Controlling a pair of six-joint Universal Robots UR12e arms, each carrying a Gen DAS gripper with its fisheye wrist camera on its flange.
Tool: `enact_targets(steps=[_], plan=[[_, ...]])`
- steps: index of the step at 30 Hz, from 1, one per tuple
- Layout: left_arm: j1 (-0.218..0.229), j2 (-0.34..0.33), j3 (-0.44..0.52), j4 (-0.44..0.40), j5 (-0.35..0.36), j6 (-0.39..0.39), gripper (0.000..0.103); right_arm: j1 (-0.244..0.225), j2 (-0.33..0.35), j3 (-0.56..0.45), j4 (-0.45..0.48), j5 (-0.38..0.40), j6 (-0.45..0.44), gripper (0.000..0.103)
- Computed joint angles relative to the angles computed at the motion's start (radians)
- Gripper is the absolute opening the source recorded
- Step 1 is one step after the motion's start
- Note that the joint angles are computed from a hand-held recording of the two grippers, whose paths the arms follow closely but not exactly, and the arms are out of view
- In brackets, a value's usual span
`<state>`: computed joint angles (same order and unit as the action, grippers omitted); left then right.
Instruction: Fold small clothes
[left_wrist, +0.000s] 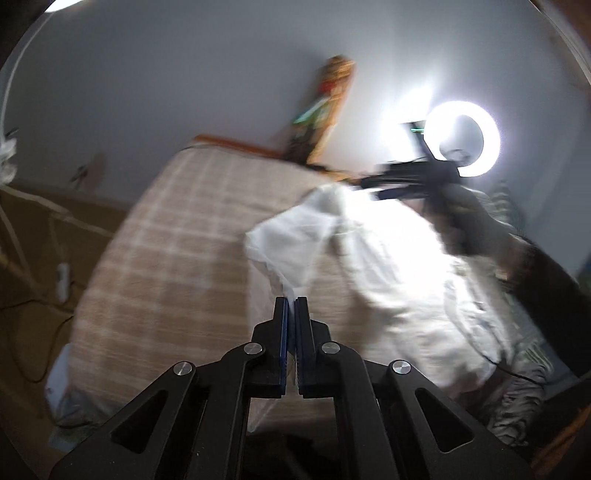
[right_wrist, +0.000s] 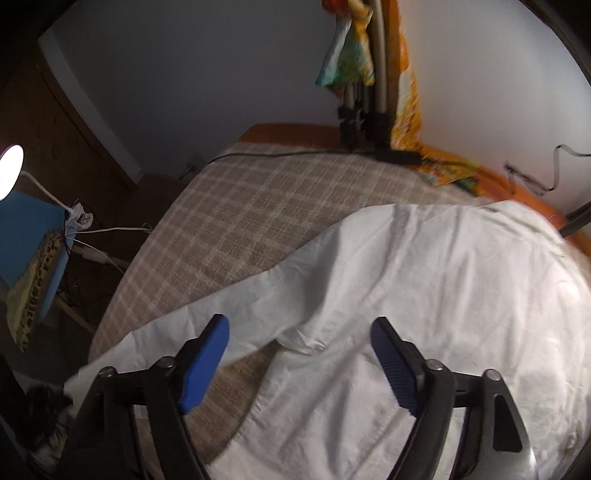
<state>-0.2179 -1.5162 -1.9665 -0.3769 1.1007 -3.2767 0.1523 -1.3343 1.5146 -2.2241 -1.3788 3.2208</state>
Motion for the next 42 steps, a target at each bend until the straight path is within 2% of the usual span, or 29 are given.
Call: enact_targets(steps=[3, 6, 10, 15, 17, 19, 20, 22, 24, 27, 34, 39, 42], plan=[[-0.023, 0.009, 0.001, 0.026, -0.022, 0.012, 0.002, 0.000, 0.052, -0.054, 0.059, 0.036, 0.039, 0.075], [-0.030, 0.015, 0.003, 0.036, -0.075, 0.025, 0.002, 0.005, 0.108, -0.114, 0.132, 0.048, 0.082, 0.071], [-0.031, 0.026, -0.004, 0.043, -0.137, 0.047, 0.002, 0.014, 0.167, -0.184, 0.208, 0.040, 0.148, 0.070], [-0.053, 0.018, 0.005, -0.009, -0.147, 0.111, 0.002, 0.040, 0.208, -0.245, 0.245, -0.025, 0.149, 0.070], [-0.059, 0.019, 0.003, -0.012, -0.154, 0.120, 0.002, 0.047, 0.222, -0.268, 0.275, -0.058, 0.134, 0.062], [-0.069, 0.020, 0.006, -0.004, -0.142, 0.137, 0.002, 0.047, 0.235, -0.284, 0.313, -0.072, 0.129, 0.036], [-0.073, 0.026, 0.003, -0.002, -0.135, 0.148, 0.002, 0.045, 0.239, -0.288, 0.324, -0.076, 0.133, 0.031], [-0.086, 0.029, 0.008, -0.009, -0.118, 0.179, 0.002, 0.041, 0.233, -0.271, 0.299, -0.083, 0.136, 0.007], [-0.101, 0.030, 0.016, -0.030, -0.103, 0.210, 0.002, 0.032, 0.223, -0.249, 0.264, -0.062, 0.148, 0.001], [-0.144, 0.022, 0.036, -0.071, -0.063, 0.285, 0.002, 0.010, 0.193, -0.217, 0.208, -0.011, 0.150, 0.000], [-0.234, -0.032, 0.075, -0.148, -0.024, 0.430, 0.002, -0.063, 0.089, -0.120, 0.094, 0.057, 0.156, 0.000], [-0.302, -0.071, 0.082, -0.202, 0.084, 0.551, 0.002, -0.124, 0.026, -0.005, 0.036, 0.103, 0.163, 0.000], [-0.322, -0.080, 0.082, -0.221, 0.120, 0.567, 0.005, -0.146, 0.010, 0.048, 0.016, 0.136, 0.166, 0.000]])
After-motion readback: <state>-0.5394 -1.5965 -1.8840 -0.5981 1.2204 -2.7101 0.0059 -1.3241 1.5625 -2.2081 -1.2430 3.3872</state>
